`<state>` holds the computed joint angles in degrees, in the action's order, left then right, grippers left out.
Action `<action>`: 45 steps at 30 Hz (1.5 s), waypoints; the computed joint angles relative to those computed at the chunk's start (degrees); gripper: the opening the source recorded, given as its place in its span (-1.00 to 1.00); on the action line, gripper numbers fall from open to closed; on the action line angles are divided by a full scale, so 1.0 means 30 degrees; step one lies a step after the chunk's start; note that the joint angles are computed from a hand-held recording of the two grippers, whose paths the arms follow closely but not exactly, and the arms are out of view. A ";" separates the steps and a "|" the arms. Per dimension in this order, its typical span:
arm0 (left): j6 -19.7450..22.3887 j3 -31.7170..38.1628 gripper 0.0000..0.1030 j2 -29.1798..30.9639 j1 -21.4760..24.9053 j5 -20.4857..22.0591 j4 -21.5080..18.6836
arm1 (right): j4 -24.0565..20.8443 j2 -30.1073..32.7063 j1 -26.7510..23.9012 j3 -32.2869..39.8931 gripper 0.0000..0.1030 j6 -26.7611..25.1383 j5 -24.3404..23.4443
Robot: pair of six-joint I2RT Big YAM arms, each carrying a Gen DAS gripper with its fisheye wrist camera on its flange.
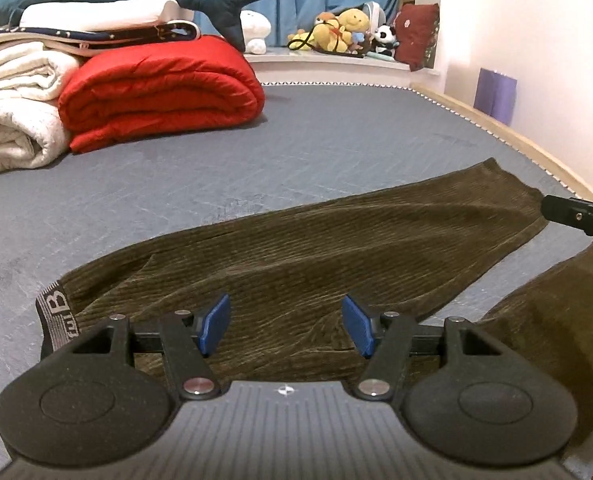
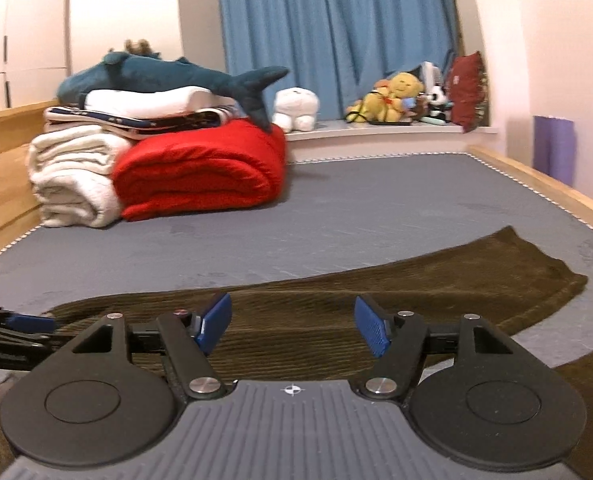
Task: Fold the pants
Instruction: 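Release the waistband and lift both grippers above the flattened pants, then lower the left gripper onto the waistband and close on it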
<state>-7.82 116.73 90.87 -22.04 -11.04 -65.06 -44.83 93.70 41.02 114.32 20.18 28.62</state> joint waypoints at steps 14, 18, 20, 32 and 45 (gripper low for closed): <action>0.0699 -0.0160 -0.16 0.0135 0.0114 0.0859 -0.0112 | -0.1211 0.0768 -0.0608 0.0981 0.37 0.0647 -0.1948; 0.0798 -0.0304 -0.18 0.0036 0.0234 0.1264 -0.0121 | -0.1459 0.0892 -0.0652 0.1233 0.36 0.0837 -0.2190; 0.0841 -0.0260 -0.31 0.0057 0.0250 0.1368 -0.0204 | -0.1540 0.0927 -0.0646 0.1312 0.35 0.0807 -0.2299; 0.0865 -0.0353 -0.76 -0.0078 0.0350 0.1632 -0.0231 | -0.1627 0.0964 -0.0759 0.1415 -0.31 0.0592 -0.2909; 0.0684 -0.0054 -0.75 0.0224 0.0344 0.1535 -0.0926 | -0.1489 0.0846 -0.0722 0.1085 -0.31 0.0308 -0.3487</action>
<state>-5.77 116.57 91.54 -21.01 -6.43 -67.83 -49.29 96.24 38.85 117.57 21.11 18.16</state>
